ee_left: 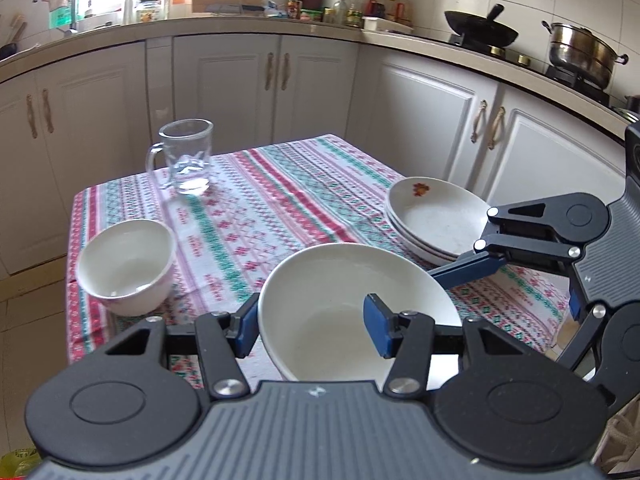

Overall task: Organize plates and bowls
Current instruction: 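Lower the held bowl into another white bowl and open the left tool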

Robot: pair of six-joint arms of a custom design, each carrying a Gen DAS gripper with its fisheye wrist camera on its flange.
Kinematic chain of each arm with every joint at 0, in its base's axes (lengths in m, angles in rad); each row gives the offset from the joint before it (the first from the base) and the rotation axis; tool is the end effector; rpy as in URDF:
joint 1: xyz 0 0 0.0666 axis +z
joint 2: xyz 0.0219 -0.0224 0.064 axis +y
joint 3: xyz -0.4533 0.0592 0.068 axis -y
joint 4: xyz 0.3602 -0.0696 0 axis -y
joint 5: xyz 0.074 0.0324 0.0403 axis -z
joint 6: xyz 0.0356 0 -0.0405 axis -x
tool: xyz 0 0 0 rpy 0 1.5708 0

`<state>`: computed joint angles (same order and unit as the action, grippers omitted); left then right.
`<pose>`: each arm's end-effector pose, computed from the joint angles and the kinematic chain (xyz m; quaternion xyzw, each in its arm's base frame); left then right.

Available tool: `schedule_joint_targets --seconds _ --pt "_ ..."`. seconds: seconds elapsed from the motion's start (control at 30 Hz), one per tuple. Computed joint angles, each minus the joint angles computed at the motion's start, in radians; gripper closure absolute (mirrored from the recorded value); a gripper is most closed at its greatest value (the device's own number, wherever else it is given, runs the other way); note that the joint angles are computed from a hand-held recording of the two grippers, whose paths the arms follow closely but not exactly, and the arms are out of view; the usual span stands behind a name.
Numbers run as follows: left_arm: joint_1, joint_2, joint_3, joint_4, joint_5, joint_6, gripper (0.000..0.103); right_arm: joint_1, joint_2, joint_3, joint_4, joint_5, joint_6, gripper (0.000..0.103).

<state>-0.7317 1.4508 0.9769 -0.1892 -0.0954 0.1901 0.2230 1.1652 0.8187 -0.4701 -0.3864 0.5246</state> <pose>0.3307 -0.2929 0.3569 0.2200 0.8706 -0.1564 0.4113 0.3067 0.0829 0.3735 -0.3990 0.8236 0.1222 0.3841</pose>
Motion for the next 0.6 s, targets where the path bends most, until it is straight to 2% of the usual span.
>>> schedule_joint_targets --seconds 0.33,0.6 --pt "-0.047 0.049 0.029 -0.017 0.009 0.011 0.05 -0.096 -0.039 -0.04 -0.041 -0.033 0.038 0.021" --pt "-0.06 0.072 0.037 -0.031 0.015 0.024 0.05 -0.126 -0.033 -0.053 -0.066 -0.047 0.054 0.021"
